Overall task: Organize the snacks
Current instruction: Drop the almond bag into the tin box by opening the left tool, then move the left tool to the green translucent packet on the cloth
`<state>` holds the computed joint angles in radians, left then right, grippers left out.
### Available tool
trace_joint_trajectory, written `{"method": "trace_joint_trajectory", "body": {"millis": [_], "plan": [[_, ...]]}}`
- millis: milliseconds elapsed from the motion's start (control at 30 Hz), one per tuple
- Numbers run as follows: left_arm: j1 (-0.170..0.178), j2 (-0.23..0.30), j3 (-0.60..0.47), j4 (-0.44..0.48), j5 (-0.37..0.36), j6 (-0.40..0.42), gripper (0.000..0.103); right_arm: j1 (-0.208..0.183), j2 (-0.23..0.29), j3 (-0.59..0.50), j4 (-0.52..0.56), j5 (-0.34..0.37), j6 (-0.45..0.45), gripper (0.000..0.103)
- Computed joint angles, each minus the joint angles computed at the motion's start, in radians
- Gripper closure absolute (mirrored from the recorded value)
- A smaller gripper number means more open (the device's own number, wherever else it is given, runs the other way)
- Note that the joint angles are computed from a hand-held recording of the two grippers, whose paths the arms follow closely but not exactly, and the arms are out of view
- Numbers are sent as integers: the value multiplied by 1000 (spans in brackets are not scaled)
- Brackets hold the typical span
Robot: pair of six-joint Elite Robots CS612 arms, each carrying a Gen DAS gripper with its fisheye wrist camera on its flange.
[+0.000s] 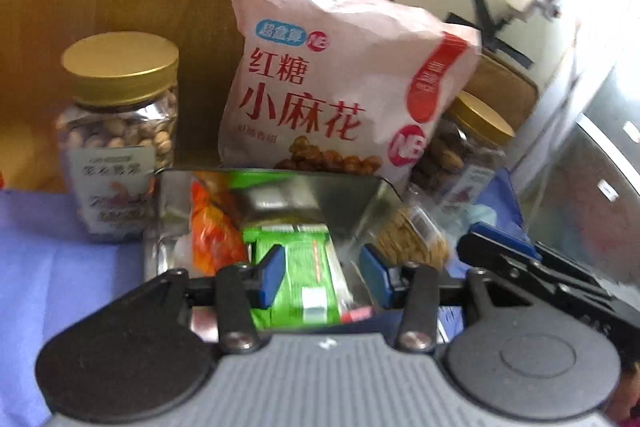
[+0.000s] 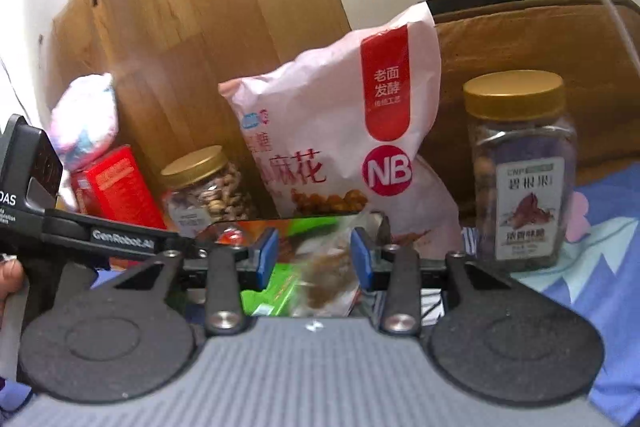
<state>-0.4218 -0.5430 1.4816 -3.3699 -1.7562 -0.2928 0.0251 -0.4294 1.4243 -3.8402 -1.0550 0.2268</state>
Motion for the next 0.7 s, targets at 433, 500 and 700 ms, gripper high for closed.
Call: {"method": "trace_joint_trajectory", "body": {"millis": [433, 500, 700], "plan": [[-9, -174, 330, -145, 69, -26, 50, -6, 0, -43, 109, 216, 38, 61], [-6, -192, 377, -177, 83, -37, 49, -11, -1, -11, -20, 111, 43, 61], [17, -218, 488, -272, 86, -72, 49, -11, -18, -5, 102, -104, 48, 63]]}}
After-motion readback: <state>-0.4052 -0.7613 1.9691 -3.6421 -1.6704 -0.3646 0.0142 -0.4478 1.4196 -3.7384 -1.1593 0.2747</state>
